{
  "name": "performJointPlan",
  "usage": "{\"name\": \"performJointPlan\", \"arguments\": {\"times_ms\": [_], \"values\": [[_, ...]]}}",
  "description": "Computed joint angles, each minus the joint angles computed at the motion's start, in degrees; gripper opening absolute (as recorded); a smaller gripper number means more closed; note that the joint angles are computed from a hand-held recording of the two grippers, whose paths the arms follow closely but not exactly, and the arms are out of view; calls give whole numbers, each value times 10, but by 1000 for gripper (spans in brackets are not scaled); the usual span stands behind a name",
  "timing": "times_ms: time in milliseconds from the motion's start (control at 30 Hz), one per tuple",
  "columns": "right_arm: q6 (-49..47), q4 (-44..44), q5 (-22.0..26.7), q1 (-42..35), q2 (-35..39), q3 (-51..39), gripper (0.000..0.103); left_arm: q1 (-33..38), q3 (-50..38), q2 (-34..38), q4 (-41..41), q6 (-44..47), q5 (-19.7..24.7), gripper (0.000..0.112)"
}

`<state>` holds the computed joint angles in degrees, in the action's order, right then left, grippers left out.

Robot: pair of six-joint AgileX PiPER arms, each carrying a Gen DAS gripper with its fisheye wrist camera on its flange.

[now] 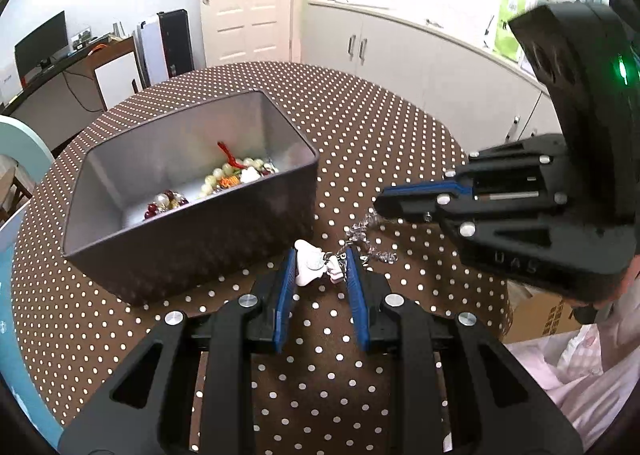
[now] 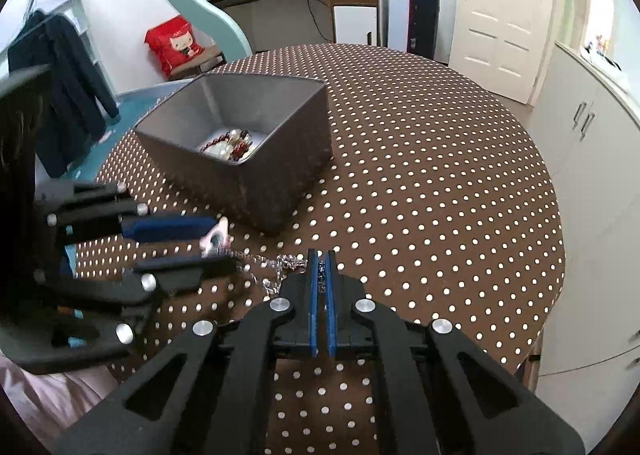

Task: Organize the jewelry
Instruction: 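Close the right tool on the chain links while the left tool holds the white charm, then lift the chain with both tools and carry it over the grey box, then open both tools to drop the chain into the box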

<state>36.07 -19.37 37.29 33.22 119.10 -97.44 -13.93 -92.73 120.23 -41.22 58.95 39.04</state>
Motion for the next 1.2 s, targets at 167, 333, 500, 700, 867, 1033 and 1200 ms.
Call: {"name": "performJointPlan", "arguments": {"times_ms": [167, 333, 500, 700, 867, 1033, 1200], "values": [[38, -31, -7, 9, -22, 11, 2, 12, 19, -24, -25, 20, -1, 25], [79, -94, 6, 26, -37, -17, 2, 20, 31, -60, -70, 52, -17, 25], [90, -143, 16, 37, -39, -58, 2, 31, -1, -77, -106, 71, -18, 25], [31, -121, 13, 24, -5, -139, 2, 40, -82, -59, -87, 31, -16, 25], [-68, -33, 53, 11, 72, -271, 3, 44, -166, -16, -16, -64, -7, 25], [-129, 21, 127, 9, 157, -414, 4, 35, -233, 34, 90, -175, -2, 27], [-89, 4, 137, 5, 150, -401, 23, 37, -233, 44, 152, -251, -21, 62]]}}
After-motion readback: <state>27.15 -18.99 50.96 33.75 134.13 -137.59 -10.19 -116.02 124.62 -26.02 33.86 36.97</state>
